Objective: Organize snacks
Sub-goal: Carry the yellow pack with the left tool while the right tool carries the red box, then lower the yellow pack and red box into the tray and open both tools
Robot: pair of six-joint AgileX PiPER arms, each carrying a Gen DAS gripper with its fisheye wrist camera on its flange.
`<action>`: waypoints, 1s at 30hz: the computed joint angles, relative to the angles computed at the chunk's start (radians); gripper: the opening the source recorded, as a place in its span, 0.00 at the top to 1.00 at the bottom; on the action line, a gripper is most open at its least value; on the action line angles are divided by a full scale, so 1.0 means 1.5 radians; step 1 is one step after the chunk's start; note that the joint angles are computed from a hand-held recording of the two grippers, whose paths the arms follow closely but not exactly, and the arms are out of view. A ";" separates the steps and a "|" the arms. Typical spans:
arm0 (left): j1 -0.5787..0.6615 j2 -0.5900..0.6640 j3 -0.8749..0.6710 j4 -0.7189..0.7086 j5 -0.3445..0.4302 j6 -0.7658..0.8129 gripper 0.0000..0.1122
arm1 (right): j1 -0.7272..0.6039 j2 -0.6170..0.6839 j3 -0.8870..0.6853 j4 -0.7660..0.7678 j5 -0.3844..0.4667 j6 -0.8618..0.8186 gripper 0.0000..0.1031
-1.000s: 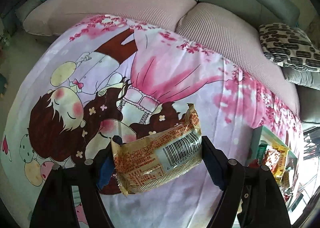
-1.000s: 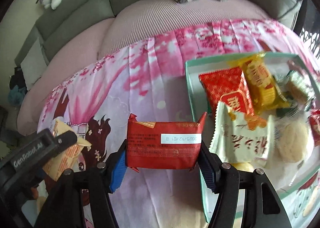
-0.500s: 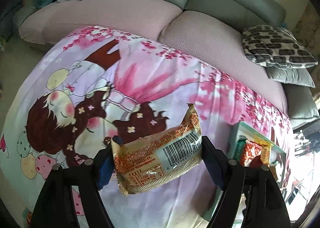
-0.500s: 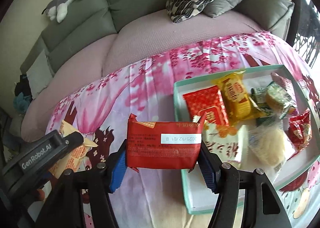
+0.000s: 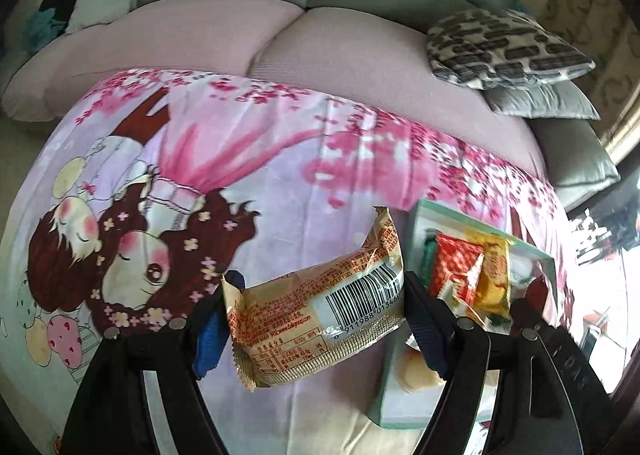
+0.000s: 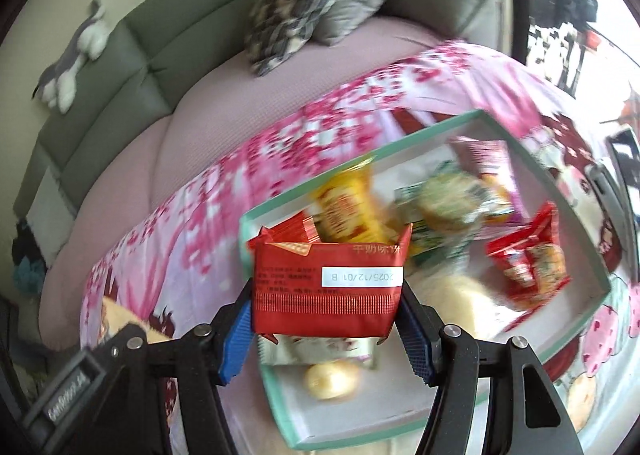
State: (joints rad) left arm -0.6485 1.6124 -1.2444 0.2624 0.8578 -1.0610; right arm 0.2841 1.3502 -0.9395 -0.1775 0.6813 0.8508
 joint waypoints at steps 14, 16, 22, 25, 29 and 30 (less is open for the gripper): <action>-0.101 0.106 -0.111 -0.016 -0.006 0.063 0.29 | -0.132 -0.040 0.037 0.068 0.001 -0.090 0.35; -0.109 0.127 -0.135 -0.016 0.000 0.075 0.29 | -0.137 -0.040 0.039 0.068 0.001 -0.091 0.35; -0.114 0.174 -0.195 0.001 0.019 0.099 0.29 | -0.166 -0.039 0.044 0.086 0.001 -0.112 0.35; -0.109 0.189 -0.215 -0.002 0.024 0.111 0.29 | -0.176 -0.038 0.045 0.081 0.002 -0.113 0.34; -0.110 0.214 -0.253 0.001 0.037 0.130 0.29 | -0.195 -0.035 0.049 0.103 -0.003 -0.140 0.34; -0.112 0.221 -0.263 0.002 0.039 0.135 0.29 | -0.199 -0.033 0.050 0.108 -0.005 -0.145 0.34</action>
State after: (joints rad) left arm -0.8161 1.9441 -1.6388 0.2660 0.9169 -0.8585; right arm -0.0143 1.3001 -0.8652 -0.0162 0.6741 0.6332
